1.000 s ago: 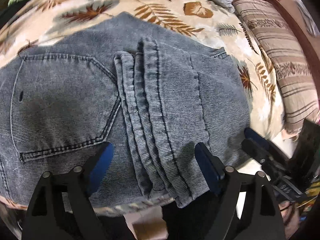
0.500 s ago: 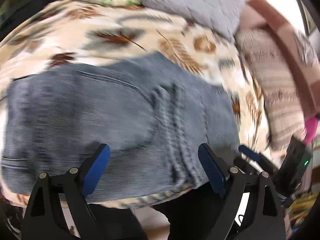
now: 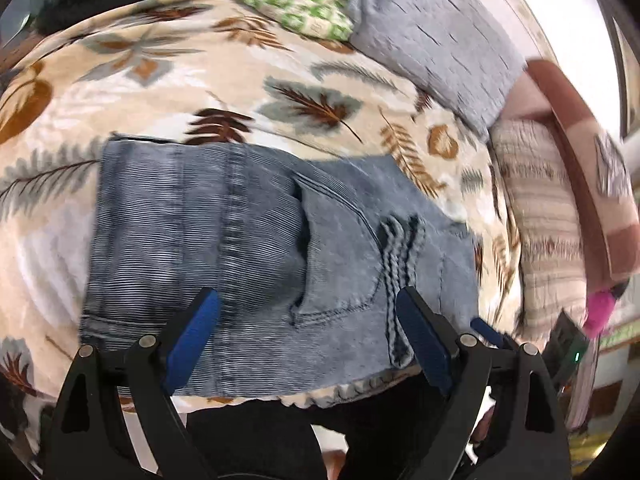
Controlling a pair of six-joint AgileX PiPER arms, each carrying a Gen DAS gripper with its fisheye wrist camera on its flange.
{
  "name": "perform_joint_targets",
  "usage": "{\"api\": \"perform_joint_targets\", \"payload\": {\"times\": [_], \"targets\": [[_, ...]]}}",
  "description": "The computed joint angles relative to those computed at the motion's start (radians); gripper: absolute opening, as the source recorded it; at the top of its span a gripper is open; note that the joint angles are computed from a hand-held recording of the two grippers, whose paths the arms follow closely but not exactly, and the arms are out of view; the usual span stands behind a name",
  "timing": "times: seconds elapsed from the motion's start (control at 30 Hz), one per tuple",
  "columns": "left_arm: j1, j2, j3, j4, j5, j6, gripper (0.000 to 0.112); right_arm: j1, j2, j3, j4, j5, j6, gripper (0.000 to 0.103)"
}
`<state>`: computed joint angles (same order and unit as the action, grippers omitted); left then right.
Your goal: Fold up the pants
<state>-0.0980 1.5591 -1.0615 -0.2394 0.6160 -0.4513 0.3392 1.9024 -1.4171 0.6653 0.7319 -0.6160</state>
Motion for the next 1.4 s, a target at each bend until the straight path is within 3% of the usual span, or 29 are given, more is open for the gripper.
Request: {"api": "perform_joint_targets", "payload": {"times": [0.17,0.47,0.67,0.8,0.93,1.07,1.17,1.2,1.33,1.37,1.4], "targets": [[0.002,0.032,-0.059,-0.033,0.034,0.057,0.090,0.016,-0.005,0.006,-0.031,0.019,0.009,0.075],[0.298,-0.032,-0.006,-0.102,0.132,0.261,0.090,0.234,0.027,-0.091,-0.138,0.029,0.044,0.077],[0.609,0.050,0.045,-0.427,0.238,0.659,0.090,0.498,0.089,-0.185,-0.393,-0.039,0.146,0.085],[0.703,0.167,0.005,-0.548,0.331,0.793,0.090,0.654,0.140,-0.222,-0.670,-0.122,0.309,0.085],[0.713,0.271,-0.077,-0.586,0.391,0.821,0.090,0.777,0.200,-0.248,-1.017,-0.163,0.537,0.085],[0.697,0.337,-0.157,-0.591,0.419,0.829,0.091,0.864,0.281,-0.274,-1.365,-0.149,0.752,0.086],[0.677,0.371,-0.201,-0.599,0.435,0.845,0.095,0.890,0.337,-0.323,-1.480,-0.128,0.819,0.086],[0.662,0.379,-0.213,-0.593,0.435,0.849,0.102,0.894,0.352,-0.335,-1.514,-0.127,0.834,0.086],[0.619,0.387,-0.230,-0.603,0.449,0.911,0.103,0.883,0.358,-0.350,-1.513,-0.148,0.802,0.081],[0.622,0.396,-0.233,-0.633,0.473,0.934,0.099,0.876,0.351,-0.349,-1.478,-0.155,0.764,0.075],[0.629,0.410,-0.238,-0.669,0.512,0.950,0.079,0.869,0.343,-0.344,-1.460,-0.163,0.743,0.067]]}}
